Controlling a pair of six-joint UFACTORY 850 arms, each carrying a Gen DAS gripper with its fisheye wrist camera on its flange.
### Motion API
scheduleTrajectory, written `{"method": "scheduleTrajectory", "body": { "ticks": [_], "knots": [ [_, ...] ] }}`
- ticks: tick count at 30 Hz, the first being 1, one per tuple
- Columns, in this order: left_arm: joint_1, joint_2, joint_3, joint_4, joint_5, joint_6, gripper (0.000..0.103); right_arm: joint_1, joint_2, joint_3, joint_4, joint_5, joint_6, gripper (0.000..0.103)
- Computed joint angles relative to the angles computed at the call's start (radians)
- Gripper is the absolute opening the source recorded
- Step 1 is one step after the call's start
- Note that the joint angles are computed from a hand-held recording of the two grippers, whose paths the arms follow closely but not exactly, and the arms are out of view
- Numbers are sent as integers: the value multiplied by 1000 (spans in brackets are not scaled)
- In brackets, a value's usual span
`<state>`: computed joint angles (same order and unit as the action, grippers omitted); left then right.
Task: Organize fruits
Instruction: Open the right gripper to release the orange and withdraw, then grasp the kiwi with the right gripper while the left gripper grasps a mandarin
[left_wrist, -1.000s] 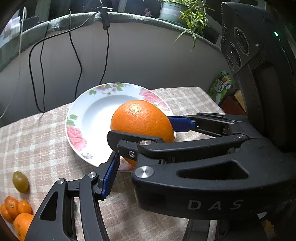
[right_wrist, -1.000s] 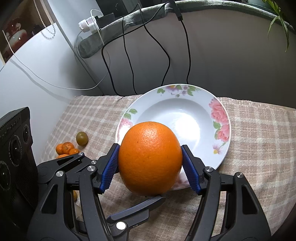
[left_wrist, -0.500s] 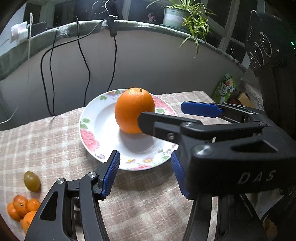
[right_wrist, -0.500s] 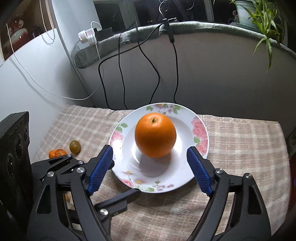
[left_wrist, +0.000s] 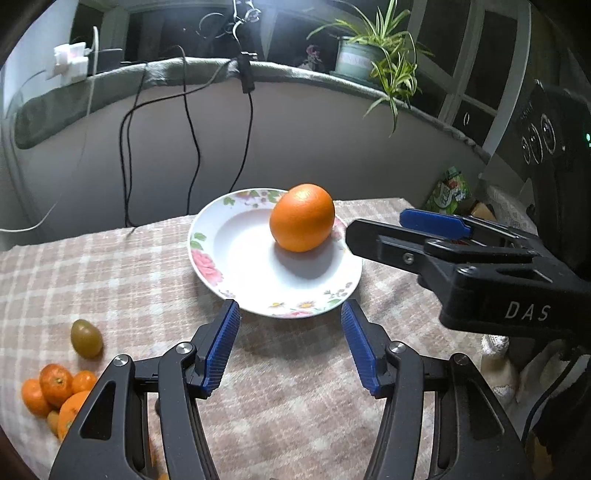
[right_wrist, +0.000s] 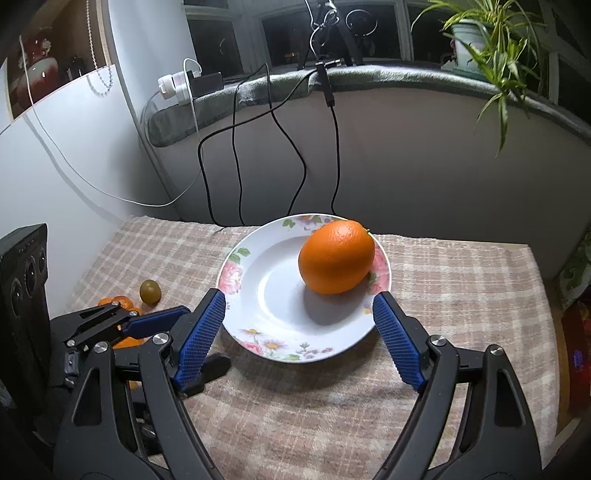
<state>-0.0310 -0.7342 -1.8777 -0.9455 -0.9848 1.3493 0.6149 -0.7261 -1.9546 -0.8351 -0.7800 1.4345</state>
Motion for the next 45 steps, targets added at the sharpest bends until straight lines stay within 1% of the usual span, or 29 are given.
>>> {"method": "scheduleTrajectory", "body": {
  "ticks": [6, 8, 9, 11, 12, 13, 15, 17, 21, 28, 35, 39, 42, 45],
  "knots": [
    [25, 32, 37, -16, 11, 21, 57, 26, 4, -5, -29, -39, 7, 85],
    [36, 40, 47, -21, 12, 27, 60, 33, 4, -11, -28, -46, -1, 85],
    [41, 44, 52, -23, 14, 31, 63, 36, 2, -14, -25, -47, -5, 85],
    [53, 47, 58, -22, 15, 33, 65, 43, 0, -19, -20, -47, -11, 86],
    [60, 49, 61, -20, 16, 31, 67, 46, -1, -21, -17, -44, -13, 90],
    [66, 50, 64, -18, 20, 27, 72, 49, -1, -20, -18, -41, -12, 93],
    [78, 49, 66, -7, 31, 11, 75, 55, -6, -26, -18, -41, -14, 96],
    [93, 48, 66, 5, 42, -1, 75, 61, -18, -44, -8, -43, -29, 96],
    [124, 53, 78, 15, 73, -8, 76, 69, -46, -85, 20, -42, -68, 101],
    [178, 63, 103, -4, 106, 4, 76, 79, -95, -156, 84, -18, -150, 101],
    [209, 51, 105, 5, 96, -21, 76, 84, -156, -248, 184, 13, -276, 101],
    [223, 46, 115, 9, 94, -26, 76, 84, -183, -283, 220, 19, -313, 101],
    [231, 45, 125, 12, 105, -27, 76, 83, -191, -288, 254, 36, -336, 101],
    [241, 26, 106, 18, 112, -53, 75, 85, -200, -289, 282, 49, -354, 101]
  ]
}}
